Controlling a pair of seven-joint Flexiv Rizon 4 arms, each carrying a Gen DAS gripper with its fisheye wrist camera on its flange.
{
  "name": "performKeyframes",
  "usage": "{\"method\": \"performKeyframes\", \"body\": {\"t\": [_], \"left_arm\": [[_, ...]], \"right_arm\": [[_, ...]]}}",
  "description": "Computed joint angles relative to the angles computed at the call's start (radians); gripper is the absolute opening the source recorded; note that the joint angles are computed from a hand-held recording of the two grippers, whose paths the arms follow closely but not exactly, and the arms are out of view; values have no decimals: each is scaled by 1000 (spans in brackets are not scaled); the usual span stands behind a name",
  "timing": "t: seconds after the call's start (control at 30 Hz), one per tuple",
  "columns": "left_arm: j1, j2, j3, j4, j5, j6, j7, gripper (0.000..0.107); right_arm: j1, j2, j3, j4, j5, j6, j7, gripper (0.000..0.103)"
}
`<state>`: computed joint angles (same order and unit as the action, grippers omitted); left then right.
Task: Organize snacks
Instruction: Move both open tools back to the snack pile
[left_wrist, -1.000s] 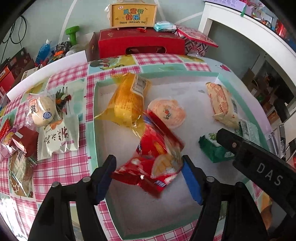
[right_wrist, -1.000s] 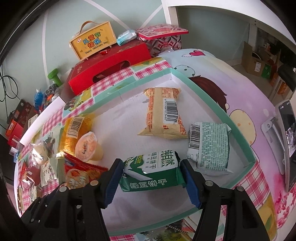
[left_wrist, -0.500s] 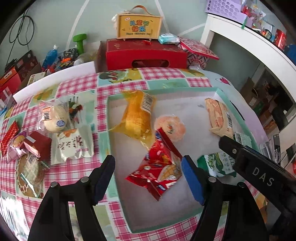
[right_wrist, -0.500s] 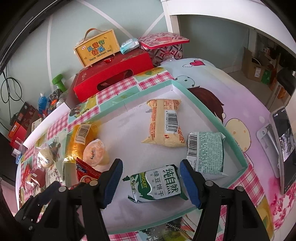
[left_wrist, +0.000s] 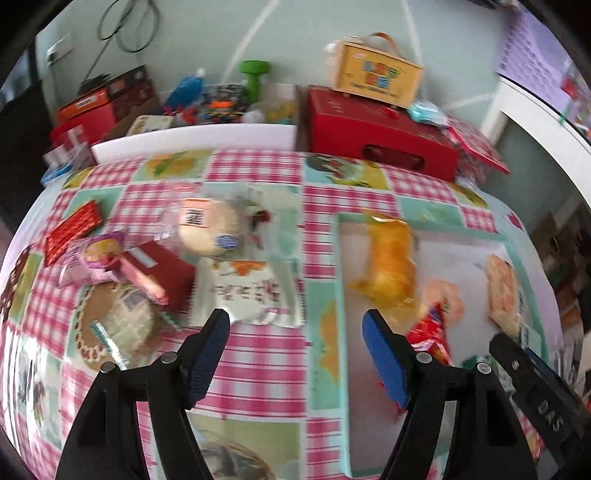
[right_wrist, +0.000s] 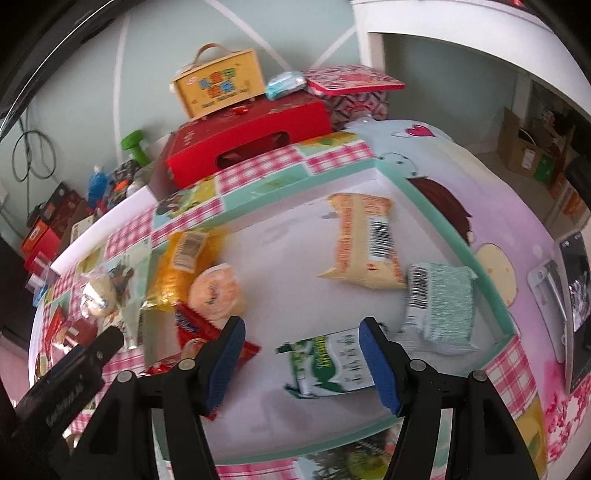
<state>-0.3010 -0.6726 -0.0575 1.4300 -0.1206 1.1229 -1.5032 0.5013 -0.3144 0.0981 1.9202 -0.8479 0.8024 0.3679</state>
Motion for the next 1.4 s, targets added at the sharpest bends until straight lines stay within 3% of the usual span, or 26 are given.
{"method": "performKeyframes", "body": {"t": [0.2,0.3,0.37,0.47,0.9,1.4], "left_arm": [[-6,-11,38,-22,22,-29,-61,75],[-22,-19,71,-41,51,-44,-114,96],[-30,-22,86,-49,71,-46,-150,98],[-21,-25,79,-54,83,-56,-163,98],[-5,-5,60,-31,112,-35,-118,98],[56,17,99,-38,119,-66,-139,98]], "right_arm": [[14,-36,-6,-44,-8,12,-49,76],[20,-44,-10,-50,-3,4,-64,80],[23,-43,-15,-47,-6,-8,-64,103],[29,-40,-15,-50,-6,-50,-65,103],[33,-55,-15,-70,-17,-30,-72,103],[96,-165,-41,-225,-41,36,-173,103]]}}
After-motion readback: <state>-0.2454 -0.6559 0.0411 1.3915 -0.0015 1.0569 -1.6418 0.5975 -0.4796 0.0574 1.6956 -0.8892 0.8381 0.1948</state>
